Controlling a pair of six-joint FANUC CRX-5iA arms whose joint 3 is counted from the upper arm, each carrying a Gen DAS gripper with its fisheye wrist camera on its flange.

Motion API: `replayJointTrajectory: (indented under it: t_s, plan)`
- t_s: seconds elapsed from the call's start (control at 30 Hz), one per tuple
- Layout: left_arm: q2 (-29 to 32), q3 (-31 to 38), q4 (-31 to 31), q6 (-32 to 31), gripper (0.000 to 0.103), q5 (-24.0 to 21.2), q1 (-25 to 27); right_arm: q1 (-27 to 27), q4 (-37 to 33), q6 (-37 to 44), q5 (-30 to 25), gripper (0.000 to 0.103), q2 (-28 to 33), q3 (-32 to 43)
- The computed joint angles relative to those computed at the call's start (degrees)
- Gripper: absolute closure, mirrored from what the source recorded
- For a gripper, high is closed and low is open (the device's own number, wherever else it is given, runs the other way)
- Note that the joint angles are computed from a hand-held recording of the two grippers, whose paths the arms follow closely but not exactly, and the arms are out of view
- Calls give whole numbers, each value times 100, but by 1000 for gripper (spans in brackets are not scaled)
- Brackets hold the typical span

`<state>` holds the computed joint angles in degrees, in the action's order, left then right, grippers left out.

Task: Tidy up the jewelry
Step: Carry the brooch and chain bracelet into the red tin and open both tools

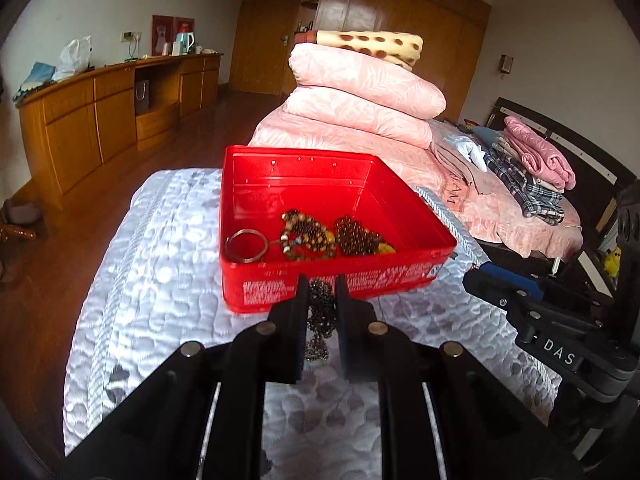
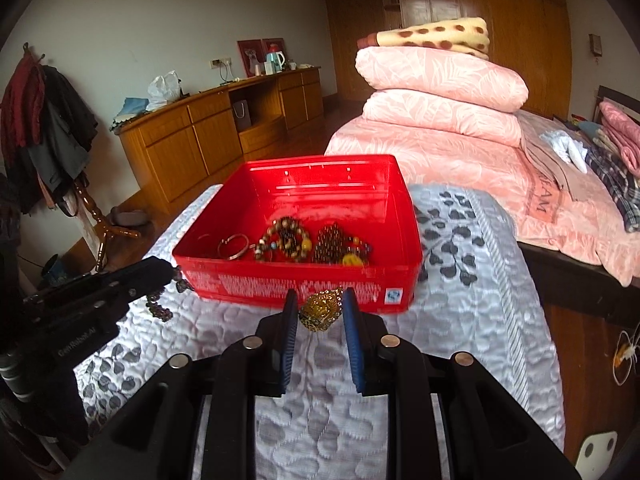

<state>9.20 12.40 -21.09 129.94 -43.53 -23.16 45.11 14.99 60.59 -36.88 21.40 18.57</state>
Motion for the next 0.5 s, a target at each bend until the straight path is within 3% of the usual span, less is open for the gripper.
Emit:
replayJointTrajectory:
  t_s: [0.23, 0.5]
  plan:
    - [350, 546, 50, -259, 91, -118, 136, -142, -364, 400, -233, 80, 416, 832]
    - [933, 1341, 200, -582, 91, -370, 346, -327, -706, 811, -978, 80, 1355, 2433]
